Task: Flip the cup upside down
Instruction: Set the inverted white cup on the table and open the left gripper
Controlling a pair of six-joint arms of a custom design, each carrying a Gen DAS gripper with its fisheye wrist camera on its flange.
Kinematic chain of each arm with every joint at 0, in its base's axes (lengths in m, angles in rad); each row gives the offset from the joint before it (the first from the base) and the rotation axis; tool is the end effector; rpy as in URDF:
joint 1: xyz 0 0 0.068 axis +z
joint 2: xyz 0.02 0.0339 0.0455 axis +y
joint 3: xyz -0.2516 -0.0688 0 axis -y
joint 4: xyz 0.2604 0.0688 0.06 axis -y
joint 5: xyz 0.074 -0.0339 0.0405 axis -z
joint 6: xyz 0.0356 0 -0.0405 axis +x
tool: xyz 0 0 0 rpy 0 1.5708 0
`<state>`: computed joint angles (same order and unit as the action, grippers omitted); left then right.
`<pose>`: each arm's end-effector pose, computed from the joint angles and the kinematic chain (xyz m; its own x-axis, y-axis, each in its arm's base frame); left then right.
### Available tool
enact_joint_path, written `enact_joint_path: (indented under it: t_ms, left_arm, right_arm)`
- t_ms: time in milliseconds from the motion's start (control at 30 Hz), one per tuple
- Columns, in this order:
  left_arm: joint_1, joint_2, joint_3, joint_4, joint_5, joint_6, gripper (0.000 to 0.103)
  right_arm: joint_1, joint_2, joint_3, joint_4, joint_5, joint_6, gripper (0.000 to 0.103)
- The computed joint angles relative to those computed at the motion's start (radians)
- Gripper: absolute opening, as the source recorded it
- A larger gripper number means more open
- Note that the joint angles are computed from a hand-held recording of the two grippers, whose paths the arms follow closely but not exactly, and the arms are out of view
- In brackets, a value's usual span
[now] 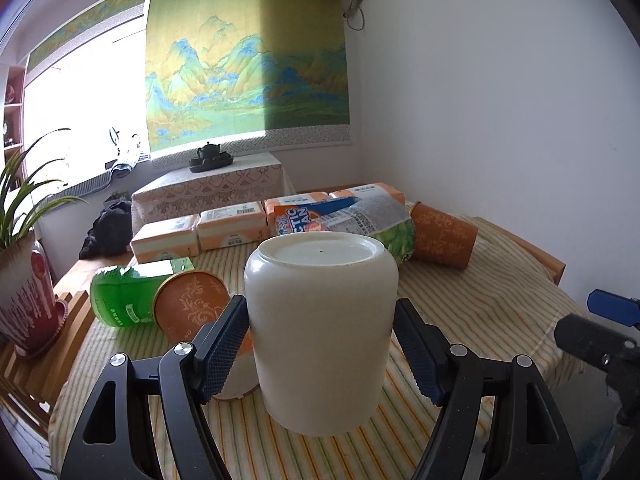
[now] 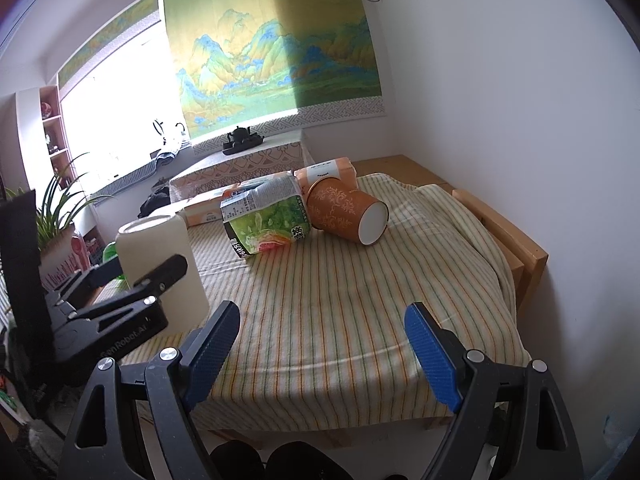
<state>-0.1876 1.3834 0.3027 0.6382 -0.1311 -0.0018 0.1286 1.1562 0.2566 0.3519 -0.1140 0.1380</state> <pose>0.2439 -0.0416 0.1124 -0.4208 0.0781 -0.9038 0.0681 0.9962 0.0543 0.2186 0.0324 0.1202 -0.5423 0.0677 -0.8375 -0.1506 0.9728 0.1761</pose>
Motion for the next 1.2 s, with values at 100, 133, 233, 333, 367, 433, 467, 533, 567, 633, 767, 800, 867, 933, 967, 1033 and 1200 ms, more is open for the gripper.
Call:
enact_joint_path:
  t_ms: [100, 133, 233, 333, 367, 433, 467, 533, 567, 633, 767, 800, 867, 933, 967, 1033, 1200]
  left_arm:
    - [0.014, 0.014, -0.016, 0.022, 0.017, -0.005, 0.077]
    - [0.016, 0.017, -0.025, 0.033, 0.02, -0.005, 0.077]
    - [0.017, 0.01, -0.055, 0.061, 0.022, 0.0, 0.077]
    - [0.021, 0.009, -0.078, 0.088, 0.03, 0.003, 0.077]
    - [0.025, 0.01, -0.079, 0.089, 0.034, 0.004, 0.077]
    - [0.029, 0.005, -0.083, 0.083, 0.039, 0.007, 0.077]
    - [0.028, 0.003, -0.082, 0.076, 0.037, 0.007, 0.079]
    - [0.034, -0.003, -0.084, 0.072, 0.048, 0.009, 0.087]
    - [0.03, -0.01, -0.092, 0.077, 0.043, 0.007, 0.09]
    - [0.03, -0.043, -0.104, 0.066, 0.045, 0.011, 0.095]
    - [0.036, -0.176, -0.134, -0.033, 0.042, 0.02, 0.097]
    - [0.042, -0.219, -0.144, -0.065, 0.044, 0.02, 0.097]
    - [0.077, -0.329, -0.16, -0.158, 0.067, 0.017, 0.099]
    - [0.129, -0.466, -0.177, -0.281, 0.093, 0.017, 0.101]
    - [0.153, -0.519, -0.18, -0.334, 0.107, 0.019, 0.101]
    - [0.211, -0.634, -0.183, -0.452, 0.131, 0.026, 0.101]
    - [0.388, -0.901, -0.182, -0.719, 0.216, 0.046, 0.101]
  right_arm:
    - [0.004, -0.001, 0.0, -0.001, 0.001, 0.008, 0.082]
    - [0.006, -0.001, 0.0, -0.001, 0.002, 0.009, 0.082]
    - [0.011, 0.003, 0.002, 0.001, 0.003, 0.01, 0.082]
    - [0.022, 0.003, 0.003, 0.0, 0.009, 0.011, 0.082]
    - [0.026, 0.001, 0.004, -0.002, 0.012, 0.012, 0.082]
    - [0.034, -0.005, 0.002, -0.005, 0.018, 0.013, 0.082]
    - [0.039, -0.007, 0.002, -0.007, 0.023, 0.012, 0.082]
    - [0.042, -0.004, 0.004, -0.006, 0.023, 0.01, 0.082]
    - [0.045, -0.003, 0.004, -0.006, 0.025, 0.009, 0.082]
    - [0.055, -0.008, 0.003, -0.008, 0.035, 0.009, 0.082]
    - [0.076, -0.03, 0.0, -0.021, 0.05, 0.01, 0.082]
    - [0.085, -0.035, 0.0, -0.024, 0.057, 0.008, 0.082]
    - [0.11, -0.051, -0.005, -0.024, 0.08, 0.006, 0.082]
    - [0.136, -0.066, -0.007, -0.029, 0.094, 0.009, 0.082]
    - [0.151, -0.072, -0.008, -0.031, 0.102, 0.012, 0.082]
    - [0.182, -0.079, -0.007, -0.033, 0.123, 0.014, 0.082]
    - [0.269, -0.124, -0.022, -0.031, 0.184, 0.028, 0.089]
